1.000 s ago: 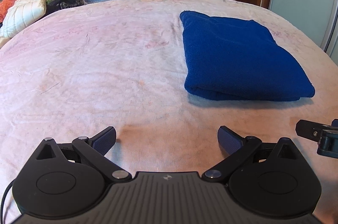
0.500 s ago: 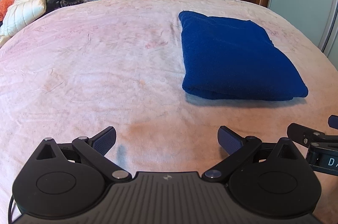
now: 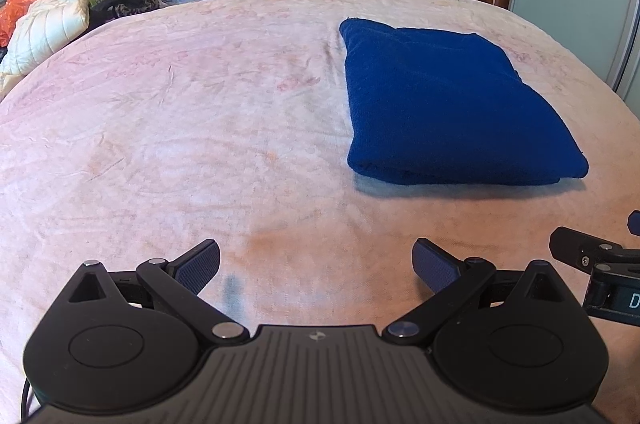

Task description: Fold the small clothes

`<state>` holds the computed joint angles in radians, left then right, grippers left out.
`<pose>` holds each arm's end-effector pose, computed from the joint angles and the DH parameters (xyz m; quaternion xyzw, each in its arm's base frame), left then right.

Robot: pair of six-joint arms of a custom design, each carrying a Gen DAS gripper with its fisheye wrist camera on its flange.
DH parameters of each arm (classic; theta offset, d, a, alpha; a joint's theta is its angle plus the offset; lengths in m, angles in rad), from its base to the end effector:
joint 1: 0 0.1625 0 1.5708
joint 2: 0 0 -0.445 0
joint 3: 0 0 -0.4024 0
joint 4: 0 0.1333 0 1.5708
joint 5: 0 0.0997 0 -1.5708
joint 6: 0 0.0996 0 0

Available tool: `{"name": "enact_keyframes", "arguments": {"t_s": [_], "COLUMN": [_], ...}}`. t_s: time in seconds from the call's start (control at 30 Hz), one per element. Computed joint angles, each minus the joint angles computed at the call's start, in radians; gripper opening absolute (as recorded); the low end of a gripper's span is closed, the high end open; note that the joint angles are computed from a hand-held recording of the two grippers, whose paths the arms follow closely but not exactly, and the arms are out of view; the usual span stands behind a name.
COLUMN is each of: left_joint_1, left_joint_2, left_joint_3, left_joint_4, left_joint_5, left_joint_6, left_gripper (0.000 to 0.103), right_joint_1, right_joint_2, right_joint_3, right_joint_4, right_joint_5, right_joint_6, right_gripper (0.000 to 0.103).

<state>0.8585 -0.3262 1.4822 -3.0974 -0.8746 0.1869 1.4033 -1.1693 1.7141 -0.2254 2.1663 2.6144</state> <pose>-0.3111 -0.6619 -0.0983 0.3449 0.8594 -0.2543 0.2788 -0.0179 -0.5700 0.2430 -0.0304 -0.7931 0.4455 0.4142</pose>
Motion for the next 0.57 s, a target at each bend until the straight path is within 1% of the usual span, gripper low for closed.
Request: {"name": "enact_keyframes", "arguments": {"t_s": [0.3,0.47,0.57], "left_joint_1": [0.002,0.001,0.002], "left_joint_2": [0.001,0.005,0.005], "left_joint_3": [-0.007,-0.003,-0.004], "left_joint_4": [0.014,-0.011,-0.004], "left_joint_5": [0.0,0.008,0.004], "left_joint_6": [0.0,0.01,0.016], "left_gripper": [0.103,0.103,0.103], "right_joint_1": [0.0,-0.002,-0.005], "right_joint_2": [0.0,0.002,0.002], "right_joint_3": [0.0,-0.003,-0.004], "right_joint_4": [0.003,0.012,0.015], "right_joint_5": [0.0,-0.007,-0.012], "right_joint_6": [0.004,0.01,0.01], "right_gripper": [0.102,0.102,0.102]}}
